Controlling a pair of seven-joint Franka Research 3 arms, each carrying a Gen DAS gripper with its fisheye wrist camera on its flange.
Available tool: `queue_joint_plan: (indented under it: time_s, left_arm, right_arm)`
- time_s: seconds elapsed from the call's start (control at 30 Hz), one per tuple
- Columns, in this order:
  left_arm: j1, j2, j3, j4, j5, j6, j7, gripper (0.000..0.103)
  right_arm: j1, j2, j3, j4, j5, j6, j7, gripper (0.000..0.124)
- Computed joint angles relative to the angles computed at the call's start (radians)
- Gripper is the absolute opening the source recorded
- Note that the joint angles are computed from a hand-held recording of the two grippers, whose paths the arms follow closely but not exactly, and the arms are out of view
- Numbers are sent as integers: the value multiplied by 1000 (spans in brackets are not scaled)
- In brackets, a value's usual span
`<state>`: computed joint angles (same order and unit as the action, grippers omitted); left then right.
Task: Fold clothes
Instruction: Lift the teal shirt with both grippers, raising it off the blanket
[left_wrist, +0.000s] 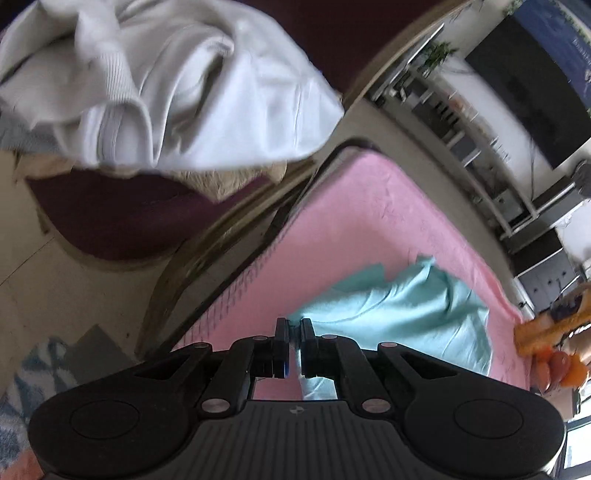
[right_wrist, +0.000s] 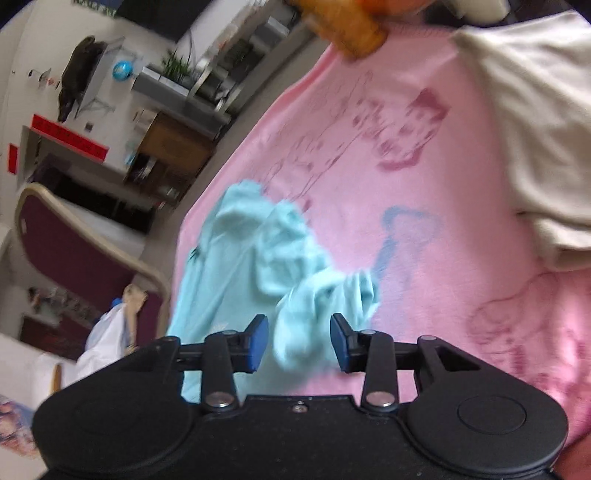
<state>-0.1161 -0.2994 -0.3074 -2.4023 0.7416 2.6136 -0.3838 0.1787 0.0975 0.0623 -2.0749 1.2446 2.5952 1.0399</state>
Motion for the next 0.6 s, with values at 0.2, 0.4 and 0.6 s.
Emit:
queue_joint_plan:
  time_s: [0.2,0.4,0.6]
  left_arm:
    - [-19,20,-7,36,14,-67,37,4]
    - [-31,32,0,44,28,-78,43,4]
    - [-33,46,5,52,37,-75,50,4]
  right_arm:
    - [2,12,-8,-12,-61,42,136,32]
    - [-3,66,3,24,-151,10,231,27]
    - [12,76,39,15,-181,109,173,2]
